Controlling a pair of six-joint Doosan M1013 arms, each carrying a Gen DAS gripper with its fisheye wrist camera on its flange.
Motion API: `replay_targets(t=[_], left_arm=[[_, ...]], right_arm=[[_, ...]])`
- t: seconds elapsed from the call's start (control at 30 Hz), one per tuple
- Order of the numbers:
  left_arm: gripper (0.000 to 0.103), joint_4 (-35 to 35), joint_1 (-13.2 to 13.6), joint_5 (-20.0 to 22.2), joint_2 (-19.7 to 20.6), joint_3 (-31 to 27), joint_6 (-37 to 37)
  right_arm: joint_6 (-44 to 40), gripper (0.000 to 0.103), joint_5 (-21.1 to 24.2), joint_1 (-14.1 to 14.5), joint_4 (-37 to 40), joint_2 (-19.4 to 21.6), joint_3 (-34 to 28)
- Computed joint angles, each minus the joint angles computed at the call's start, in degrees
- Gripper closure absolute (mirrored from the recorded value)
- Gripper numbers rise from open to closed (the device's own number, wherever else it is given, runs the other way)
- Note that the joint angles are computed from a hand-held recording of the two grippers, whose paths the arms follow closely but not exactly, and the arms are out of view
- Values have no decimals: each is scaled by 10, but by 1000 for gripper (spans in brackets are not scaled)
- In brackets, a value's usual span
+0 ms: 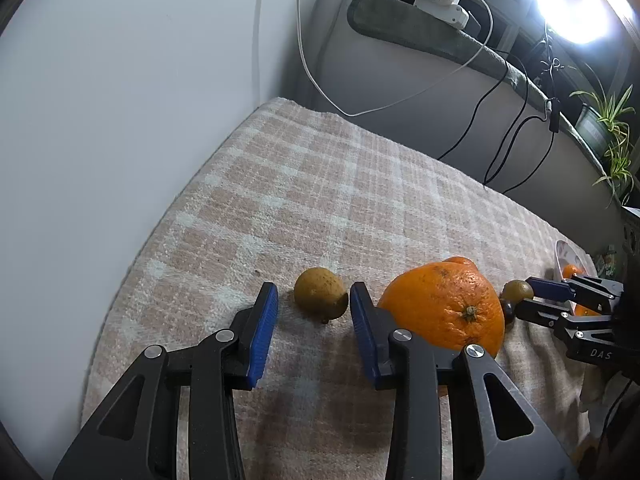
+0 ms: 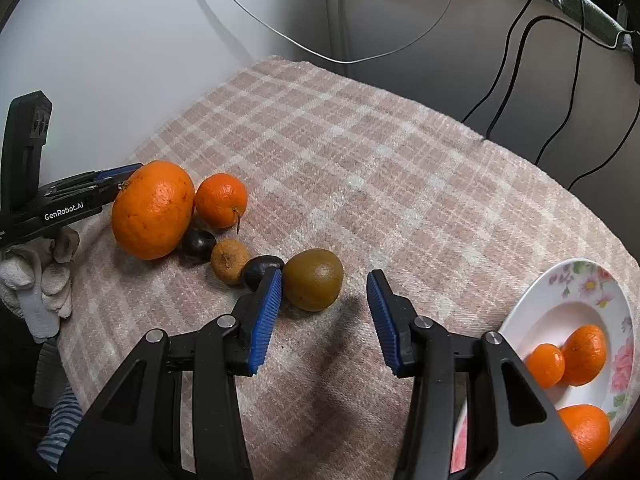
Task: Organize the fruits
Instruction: 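Grasp the brown kiwi with the left tool while the right tool grasps a green kiwi, then carry the brown kiwi with the left tool while the right tool carries the green kiwi over the plate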
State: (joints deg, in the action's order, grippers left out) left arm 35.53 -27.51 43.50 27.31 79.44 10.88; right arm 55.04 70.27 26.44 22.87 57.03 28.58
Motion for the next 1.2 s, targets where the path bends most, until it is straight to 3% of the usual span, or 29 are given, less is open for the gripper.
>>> replay_targets(t=[0.23, 0.3, 0.73, 1.2], left_arm=[[76, -35, 9, -31, -2, 5, 20], [76, -29, 8, -27, -1, 3, 18], [76, 23, -1, -14, -8, 8, -29], [76, 72, -20, -20, -16, -7, -46]], right_arm=[[4, 65, 18, -1, 12, 11, -17], [3, 72, 25, -2, 19, 14, -23], [2, 75, 4, -7, 33, -1, -1], [-22, 75, -52, -26, 78, -47, 57]])
